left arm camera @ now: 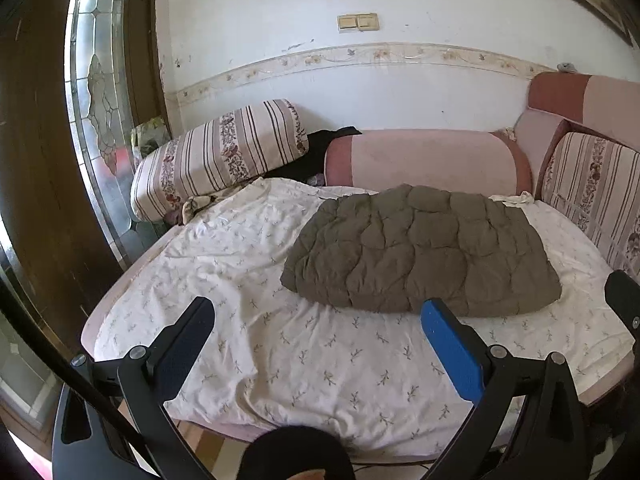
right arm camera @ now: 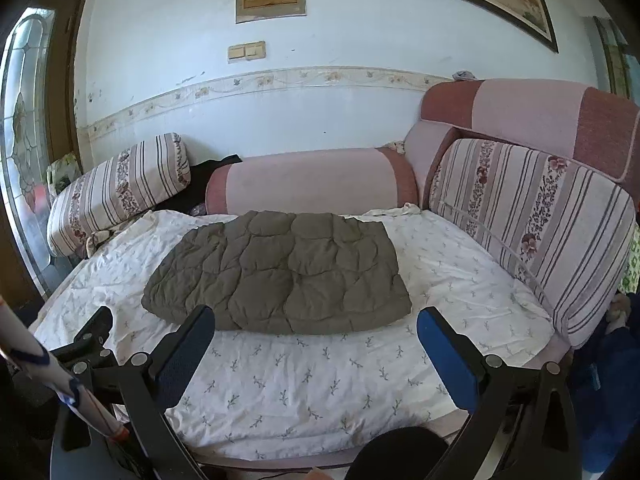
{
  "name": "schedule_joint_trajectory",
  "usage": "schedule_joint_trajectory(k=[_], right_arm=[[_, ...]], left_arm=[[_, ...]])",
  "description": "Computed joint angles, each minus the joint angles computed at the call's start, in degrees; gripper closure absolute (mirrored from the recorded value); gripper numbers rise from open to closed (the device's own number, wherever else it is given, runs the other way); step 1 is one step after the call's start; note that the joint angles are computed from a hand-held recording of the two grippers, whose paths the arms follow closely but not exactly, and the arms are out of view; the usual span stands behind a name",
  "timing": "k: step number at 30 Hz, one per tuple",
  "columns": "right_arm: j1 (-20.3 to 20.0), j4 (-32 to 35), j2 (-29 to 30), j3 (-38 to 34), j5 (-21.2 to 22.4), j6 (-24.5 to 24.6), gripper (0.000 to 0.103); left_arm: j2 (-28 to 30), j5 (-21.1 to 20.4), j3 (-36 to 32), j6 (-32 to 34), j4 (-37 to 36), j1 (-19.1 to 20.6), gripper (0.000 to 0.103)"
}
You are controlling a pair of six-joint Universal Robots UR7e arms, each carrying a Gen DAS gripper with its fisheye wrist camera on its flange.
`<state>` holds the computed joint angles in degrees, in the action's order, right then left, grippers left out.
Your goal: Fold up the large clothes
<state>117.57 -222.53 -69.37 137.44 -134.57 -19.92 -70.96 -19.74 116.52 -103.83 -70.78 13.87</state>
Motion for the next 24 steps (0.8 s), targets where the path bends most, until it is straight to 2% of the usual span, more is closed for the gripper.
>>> schedule_joint_trajectory(k=[11, 24], right_arm=[[-1.33, -0.06, 4.12, -2.32, -1.45, -1.10, 0.000], [-2.49, 1.05, 6.68, -4.22, -1.96, -1.68, 0.000]], left_arm=[[0.05, -0.24, 2.77, 10.59, -13.59, 3.78, 0.000], [0.04, -0.14, 4.70, 16.93, -21.36, 6.38, 0.000]])
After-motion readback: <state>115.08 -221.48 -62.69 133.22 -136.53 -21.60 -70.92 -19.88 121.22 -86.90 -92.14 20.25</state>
